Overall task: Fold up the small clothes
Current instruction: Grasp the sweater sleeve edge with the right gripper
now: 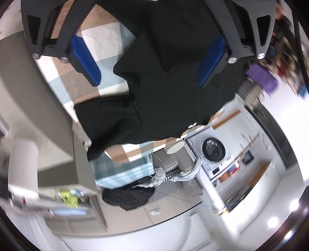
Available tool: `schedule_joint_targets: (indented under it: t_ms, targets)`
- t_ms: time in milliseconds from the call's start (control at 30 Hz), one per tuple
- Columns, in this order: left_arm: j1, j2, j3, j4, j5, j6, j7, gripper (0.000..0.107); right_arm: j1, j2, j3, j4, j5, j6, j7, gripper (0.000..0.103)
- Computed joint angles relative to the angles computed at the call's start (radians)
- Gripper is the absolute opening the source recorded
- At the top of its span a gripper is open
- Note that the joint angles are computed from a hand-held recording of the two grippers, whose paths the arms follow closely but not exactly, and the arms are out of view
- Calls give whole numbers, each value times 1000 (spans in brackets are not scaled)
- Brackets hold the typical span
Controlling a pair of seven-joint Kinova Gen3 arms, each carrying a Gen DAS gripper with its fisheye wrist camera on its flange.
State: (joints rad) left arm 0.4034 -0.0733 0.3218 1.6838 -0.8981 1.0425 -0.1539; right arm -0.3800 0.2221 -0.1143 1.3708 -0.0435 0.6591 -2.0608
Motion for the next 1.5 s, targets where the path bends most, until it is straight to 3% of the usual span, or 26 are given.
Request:
schedule_joint_targets:
  t_ms: [67,267,533,833,867,933,967,1000,1067,1200,1367,1500]
  targets:
    - [-10,6,-16,6,7,-40,-15,99,35,23,-4,-18,-51,25,13,89]
    - [-31,51,-64,-12,31,-117,-59,99,62,105,36,-96,-51,102,-38,88]
    - [-31,108,-118,-57,65,-137,-113,99,109,235,71,-237,-43,188,-92,84]
    - [-7,155,-165,-82,78,-149,-150,99,167,297,46,-281,-95,180,-32,70]
    - [-7,156,-169,-80,80,-161,-154,99,163,299,51,-284,-87,180,-32,65]
    - [-4,158,-175,-78,73,-168,-153,99,127,316,81,-324,-36,219,-51,46]
    - [0,157,-177,-73,67,-170,-146,99,105,323,99,-345,-2,248,-68,27]
    - [2,158,-178,-72,66,-172,-144,99,88,336,114,-370,21,276,-84,17]
    - [0,160,-182,-68,68,-184,-138,99,92,330,109,-366,32,288,-101,14]
    - [3,144,-179,-47,63,-189,-123,99,75,254,120,-266,82,211,-146,14]
    - [-8,133,-174,-33,66,-208,-124,99,59,252,119,-294,117,225,-166,14]
    - [-12,121,-167,-15,53,-217,-101,99,26,256,112,-337,148,153,-181,14]
